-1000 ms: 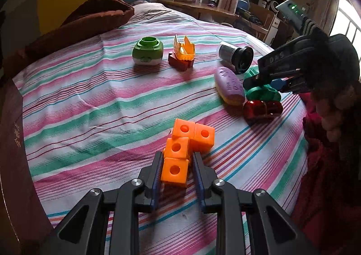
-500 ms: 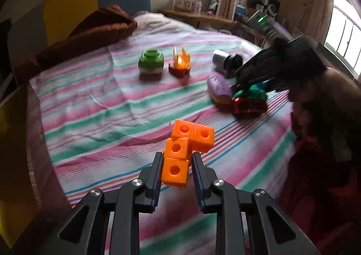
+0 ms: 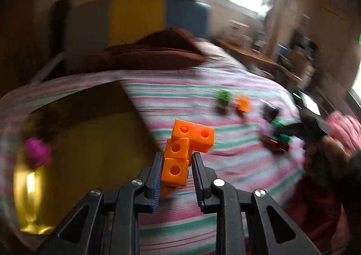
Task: Organize rigid objects
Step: 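Carry orange cubes into gold tray and open left tool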
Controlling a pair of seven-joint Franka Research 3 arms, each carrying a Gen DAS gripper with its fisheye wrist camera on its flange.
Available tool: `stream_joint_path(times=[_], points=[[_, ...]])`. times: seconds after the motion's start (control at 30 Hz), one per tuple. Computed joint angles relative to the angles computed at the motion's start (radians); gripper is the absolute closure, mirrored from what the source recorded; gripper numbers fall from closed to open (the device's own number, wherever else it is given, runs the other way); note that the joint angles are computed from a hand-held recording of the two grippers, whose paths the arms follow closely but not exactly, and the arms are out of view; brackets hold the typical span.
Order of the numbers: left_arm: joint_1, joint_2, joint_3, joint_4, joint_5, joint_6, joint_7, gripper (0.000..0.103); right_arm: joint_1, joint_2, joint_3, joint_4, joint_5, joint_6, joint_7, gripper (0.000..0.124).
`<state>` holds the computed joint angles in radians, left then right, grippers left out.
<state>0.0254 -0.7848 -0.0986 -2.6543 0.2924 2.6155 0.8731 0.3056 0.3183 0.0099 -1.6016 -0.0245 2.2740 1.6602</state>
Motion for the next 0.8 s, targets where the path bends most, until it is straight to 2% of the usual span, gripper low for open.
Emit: stream_joint_path(times=[0.1, 0.23, 0.27, 0.43, 0.5, 0.7, 0.8], points=[[0.086, -0.095, 0.006, -0.045, 0.033, -0.096, -0.039, 0.079, 0.0, 0.014, -0.002, 0.019, -0.006, -0.004, -0.006, 0.093], [0.172, -0.166, 0.051, -0.095, 0.059, -0.201, -0.059, 0.079, 0.003, 0.013, -0.004, 0.018, -0.013, -0.002, -0.012, 0.093], [0.183, -0.172, 0.085, -0.103, 0.045, -0.227, -0.057, 0.079, 0.003, 0.013, -0.004, 0.018, -0.014, -0.001, -0.014, 0.093], [0.226, -0.18, 0.147, -0.132, 0.016, -0.247, -0.041, 0.078, 0.006, 0.007, -0.005, 0.012, -0.023, 0.0, -0.014, 0.093], [0.261, -0.173, 0.136, -0.138, 0.033, -0.247, -0.041, 0.078, 0.006, 0.006, -0.005, 0.012, -0.025, 0.0, -0.014, 0.093], [0.308, -0.089, 0.114, -0.115, 0.076, -0.237, -0.036, 0.078, 0.008, 0.005, -0.004, 0.013, -0.029, -0.001, -0.014, 0.093], [0.323, -0.078, 0.11, -0.112, 0.097, -0.227, -0.044, 0.074, 0.008, 0.006, -0.005, 0.014, -0.03, -0.001, -0.015, 0.093]])
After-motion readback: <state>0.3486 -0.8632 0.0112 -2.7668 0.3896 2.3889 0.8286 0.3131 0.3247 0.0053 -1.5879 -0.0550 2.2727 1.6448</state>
